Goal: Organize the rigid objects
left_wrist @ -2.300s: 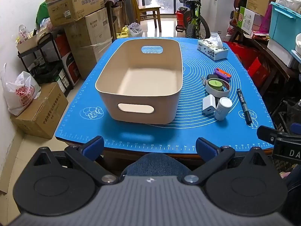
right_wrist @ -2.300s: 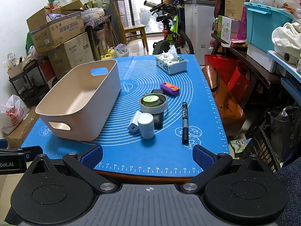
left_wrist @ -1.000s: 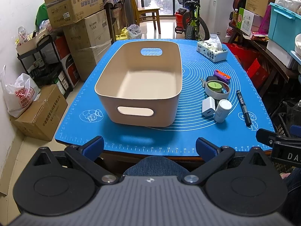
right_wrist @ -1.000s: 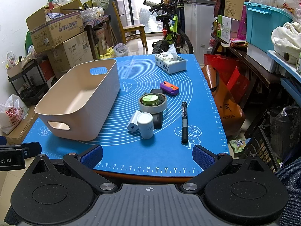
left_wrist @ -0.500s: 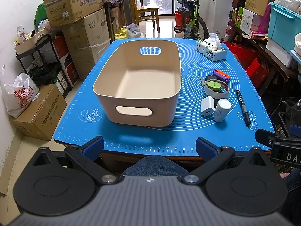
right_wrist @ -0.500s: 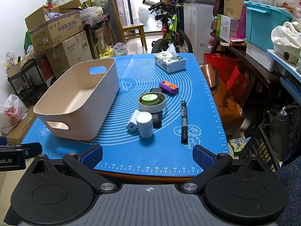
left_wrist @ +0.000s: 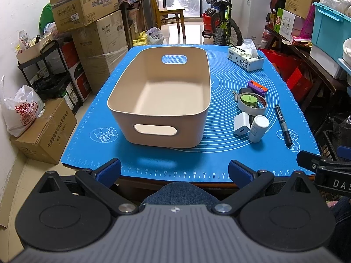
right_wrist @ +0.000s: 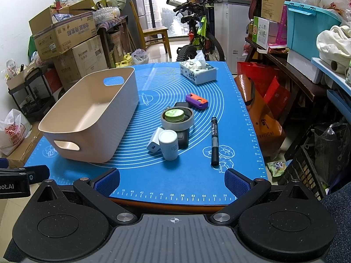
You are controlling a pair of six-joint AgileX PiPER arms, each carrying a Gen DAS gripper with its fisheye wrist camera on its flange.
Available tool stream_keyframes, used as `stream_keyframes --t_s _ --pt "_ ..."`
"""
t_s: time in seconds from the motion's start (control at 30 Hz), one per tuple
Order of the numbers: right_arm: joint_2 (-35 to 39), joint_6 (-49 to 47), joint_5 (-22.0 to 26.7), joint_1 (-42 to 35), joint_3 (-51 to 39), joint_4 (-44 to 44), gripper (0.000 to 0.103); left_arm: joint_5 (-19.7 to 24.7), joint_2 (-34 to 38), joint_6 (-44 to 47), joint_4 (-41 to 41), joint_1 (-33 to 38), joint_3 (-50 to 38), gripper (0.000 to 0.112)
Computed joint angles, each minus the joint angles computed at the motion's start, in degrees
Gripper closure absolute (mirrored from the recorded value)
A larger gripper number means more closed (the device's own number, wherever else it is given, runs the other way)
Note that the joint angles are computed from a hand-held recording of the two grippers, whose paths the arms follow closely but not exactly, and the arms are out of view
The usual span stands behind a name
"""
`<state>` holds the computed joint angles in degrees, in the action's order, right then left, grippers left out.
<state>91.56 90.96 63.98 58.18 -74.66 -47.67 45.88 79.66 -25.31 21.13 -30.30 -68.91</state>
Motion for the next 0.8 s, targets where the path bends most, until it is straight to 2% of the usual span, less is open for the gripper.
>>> stream_keyframes --t_s 0.8 --pt "-0.3 -0.4 0.1 -0.4 0.1 -0.1 0.003 -1.1 0.0 3.2 -1.2 2.4 -1.0 0.01"
